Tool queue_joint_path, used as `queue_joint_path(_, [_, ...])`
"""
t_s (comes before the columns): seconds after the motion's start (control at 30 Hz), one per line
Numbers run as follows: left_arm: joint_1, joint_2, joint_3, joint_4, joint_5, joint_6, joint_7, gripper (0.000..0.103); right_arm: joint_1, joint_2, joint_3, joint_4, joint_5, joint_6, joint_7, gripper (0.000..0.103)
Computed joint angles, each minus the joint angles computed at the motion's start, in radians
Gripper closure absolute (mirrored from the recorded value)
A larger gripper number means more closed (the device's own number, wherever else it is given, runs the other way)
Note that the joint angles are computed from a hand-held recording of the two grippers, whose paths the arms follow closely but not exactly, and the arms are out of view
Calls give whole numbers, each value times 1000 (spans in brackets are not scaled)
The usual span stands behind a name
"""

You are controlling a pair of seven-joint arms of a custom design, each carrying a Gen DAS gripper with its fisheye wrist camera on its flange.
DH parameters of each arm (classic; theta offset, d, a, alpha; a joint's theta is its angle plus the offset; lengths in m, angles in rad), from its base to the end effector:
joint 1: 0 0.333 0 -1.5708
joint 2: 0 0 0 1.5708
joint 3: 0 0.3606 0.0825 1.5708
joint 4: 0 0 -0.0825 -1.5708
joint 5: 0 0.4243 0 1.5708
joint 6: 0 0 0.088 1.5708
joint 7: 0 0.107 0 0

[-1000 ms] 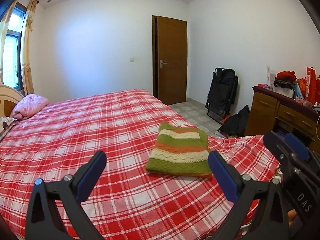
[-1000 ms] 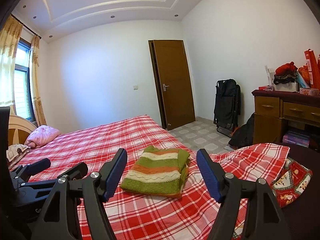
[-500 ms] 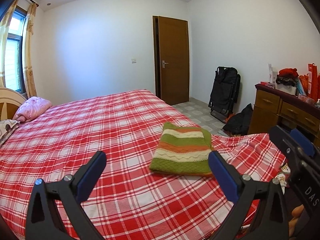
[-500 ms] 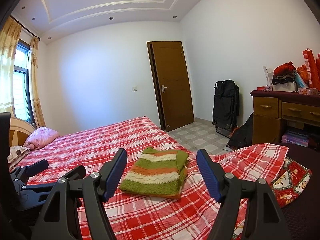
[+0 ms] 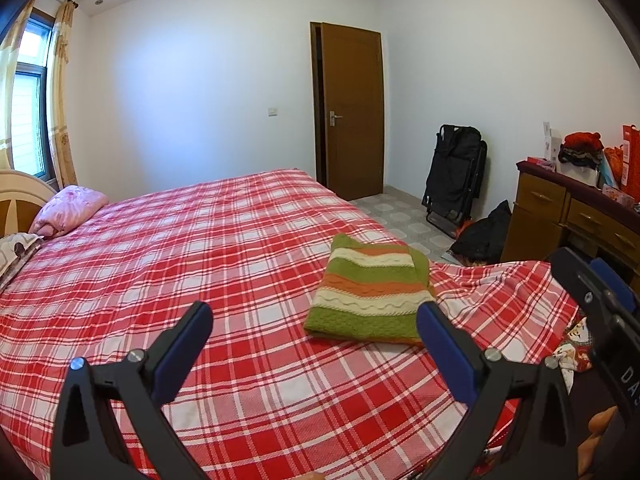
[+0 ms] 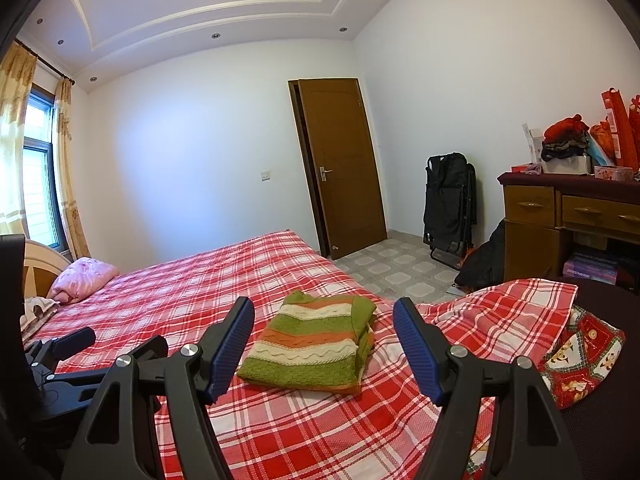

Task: Fold small clothes

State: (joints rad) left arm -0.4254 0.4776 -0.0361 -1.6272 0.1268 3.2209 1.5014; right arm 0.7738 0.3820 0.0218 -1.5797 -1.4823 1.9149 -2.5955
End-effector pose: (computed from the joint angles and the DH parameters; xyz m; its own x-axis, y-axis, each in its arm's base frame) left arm 0.6962 -0.3532 0.5022 -0.4717 -0.8812 -0.0302 -0.3746 0.2313 -0.8978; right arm 0.5717 0.4788 0.4998 -0.4954 -0.8459 -0.1974 -0.0902 0.2761 -0.9569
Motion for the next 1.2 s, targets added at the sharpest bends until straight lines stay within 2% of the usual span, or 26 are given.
queue_joint_path(0.2, [-31, -3, 40, -8, 3, 12, -13, 0, 8, 5, -3, 2, -10, -21, 3, 30])
queue_joint_path(0.4, [-180, 13, 219, 3, -4, 18, -58, 0, 0, 2, -1, -5, 0, -8, 19, 30])
queue_joint_path(0.47, [-204, 17, 250, 6, -3, 15, -73, 0, 0, 2, -1, -5, 1, -9, 21, 30])
queue_joint_path(0.63, [-224, 16, 277, -2, -10, 46, -94, 0, -1, 1, -1, -8, 1, -11, 21, 30])
queue_joint_path(0.77, [-223, 16, 271, -3, -28, 54, -65, 0, -6, -2, 0, -14, 5, -5, 30, 30])
queue_joint_path(0.9, [-210, 16, 247, 3, -22, 27, -35, 0, -6, -2, 0, -15, 6, -6, 33, 30])
queue_joint_path(1.0, [-162, 13, 184, 4, -1, 23, -13, 0, -9, -4, 1, -17, 9, 0, 33, 30])
queue_joint_path(1.1, [-59, 10, 56, 6, 8, 12, 19, 0, -13, -7, 2, -21, 12, 10, 34, 30])
queue_joint_path(1.13, [-49, 12, 44, 10, 8, 6, 21, 0, -14, -7, 2, -21, 14, 10, 34, 30])
queue_joint_path(1.2, [-77, 15, 79, 14, 8, 2, 6, 0, -15, -7, 3, -22, 17, 12, 35, 30])
